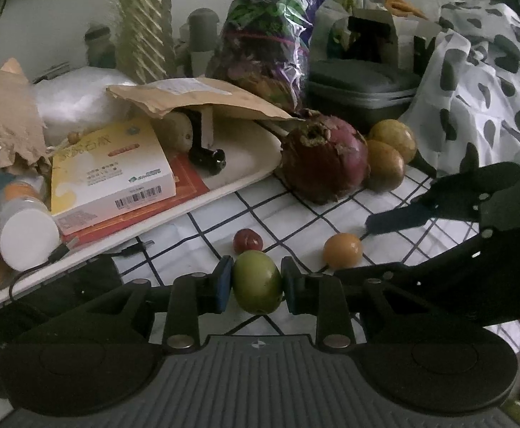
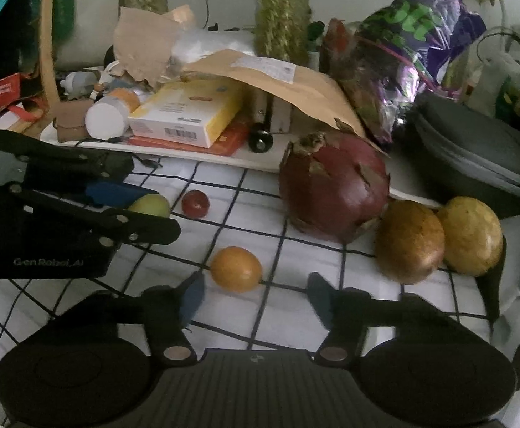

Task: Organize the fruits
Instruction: 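Grasp the green plum with the left tool while the right tool grasps the small orange tomato, then carry the green plum and orange tomato back over the floral plate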

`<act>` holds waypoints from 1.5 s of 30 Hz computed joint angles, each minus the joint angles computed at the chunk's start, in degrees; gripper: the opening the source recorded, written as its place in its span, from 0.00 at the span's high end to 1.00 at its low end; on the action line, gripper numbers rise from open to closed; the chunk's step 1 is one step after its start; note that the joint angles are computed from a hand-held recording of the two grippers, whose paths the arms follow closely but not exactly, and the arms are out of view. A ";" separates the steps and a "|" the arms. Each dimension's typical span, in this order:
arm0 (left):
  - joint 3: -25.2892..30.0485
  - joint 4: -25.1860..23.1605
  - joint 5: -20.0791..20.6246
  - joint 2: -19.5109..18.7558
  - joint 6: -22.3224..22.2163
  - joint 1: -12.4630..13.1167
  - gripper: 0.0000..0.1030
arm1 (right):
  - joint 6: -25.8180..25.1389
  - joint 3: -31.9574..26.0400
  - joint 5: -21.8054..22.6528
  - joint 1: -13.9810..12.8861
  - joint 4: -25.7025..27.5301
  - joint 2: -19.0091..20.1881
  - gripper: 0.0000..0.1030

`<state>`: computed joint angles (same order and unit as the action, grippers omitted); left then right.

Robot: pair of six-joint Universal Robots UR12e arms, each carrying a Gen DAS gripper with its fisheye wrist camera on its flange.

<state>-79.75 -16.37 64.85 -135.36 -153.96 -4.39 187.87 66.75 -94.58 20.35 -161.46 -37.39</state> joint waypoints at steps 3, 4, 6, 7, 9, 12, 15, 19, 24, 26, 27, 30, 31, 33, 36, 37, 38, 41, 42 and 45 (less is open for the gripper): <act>-0.28 0.31 0.16 0.20 0.20 0.05 0.73 | -0.37 -0.22 0.57 -0.04 -0.99 0.36 0.53; -0.34 0.33 0.20 0.25 0.18 0.08 0.73 | -0.78 -0.33 0.85 -0.06 -1.53 0.55 0.56; -0.47 0.46 0.56 0.35 0.05 0.12 0.73 | -1.66 -0.65 0.65 0.06 -2.19 0.95 0.58; -0.47 0.49 0.61 0.37 -0.08 0.14 0.73 | -2.35 -0.87 0.57 0.13 -2.46 1.16 0.65; -0.48 0.56 0.65 0.41 -0.47 0.19 0.73 | -2.72 -0.96 1.77 0.00 -2.76 1.23 0.71; -0.58 0.54 0.59 0.56 -0.57 0.22 0.73 | -2.93 -0.71 2.54 -0.03 -2.67 1.00 0.72; -0.93 0.65 0.54 0.86 -0.52 0.24 0.73 | -2.86 -0.12 2.70 -0.08 -2.80 0.52 0.72; -1.57 0.83 1.36 1.43 -0.91 0.17 0.73 | -1.38 1.38 2.99 -0.36 -3.51 -0.60 0.72; -2.80 0.28 0.99 2.61 -1.39 0.28 0.73 | -0.31 3.25 3.20 -0.54 -4.37 -1.91 0.72; -3.35 0.27 0.79 3.04 -1.09 0.28 0.73 | 0.00 3.89 3.16 -0.57 -4.49 -2.41 0.72; -3.70 0.15 0.57 3.34 -1.06 0.30 0.73 | 0.13 4.27 3.29 -0.59 -4.66 -2.69 0.72; -4.63 -0.09 0.09 4.05 -0.53 0.27 0.73 | 0.66 5.35 3.31 -0.59 -5.21 -3.56 0.72; -4.98 -0.21 -0.14 4.33 -0.04 0.25 0.73 | 0.97 5.81 3.39 -0.59 -5.46 -3.90 0.72; -5.72 -0.15 -0.42 4.87 0.67 0.18 0.73 | 1.36 6.65 3.32 -0.54 -5.84 -4.53 0.72; -6.69 -0.16 -1.14 5.66 1.08 0.15 0.73 | 1.94 8.10 3.33 -0.45 -6.39 -5.55 0.72; -7.07 -0.14 -1.34 5.97 1.20 0.15 0.73 | 2.16 8.60 3.33 -0.41 -6.52 -5.88 0.72; -7.39 -0.08 -1.49 6.24 1.24 0.14 0.73 | 2.30 9.07 3.22 -0.35 -6.65 -6.21 0.72; -8.40 -0.04 -2.09 7.04 1.28 0.12 0.73 | 2.69 10.49 3.13 -0.18 -7.30 -7.14 0.72; -8.76 -0.04 -2.25 7.33 1.47 0.10 0.73 | 2.82 10.92 3.20 -0.12 -7.52 -7.42 0.72; -9.85 -0.03 -2.91 8.16 2.12 0.08 0.73 | 2.77 12.10 2.93 0.20 -7.89 -8.24 0.72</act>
<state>-89.60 -16.41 61.94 -127.20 -151.84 -4.31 190.65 78.86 -91.65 20.55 -169.35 -45.63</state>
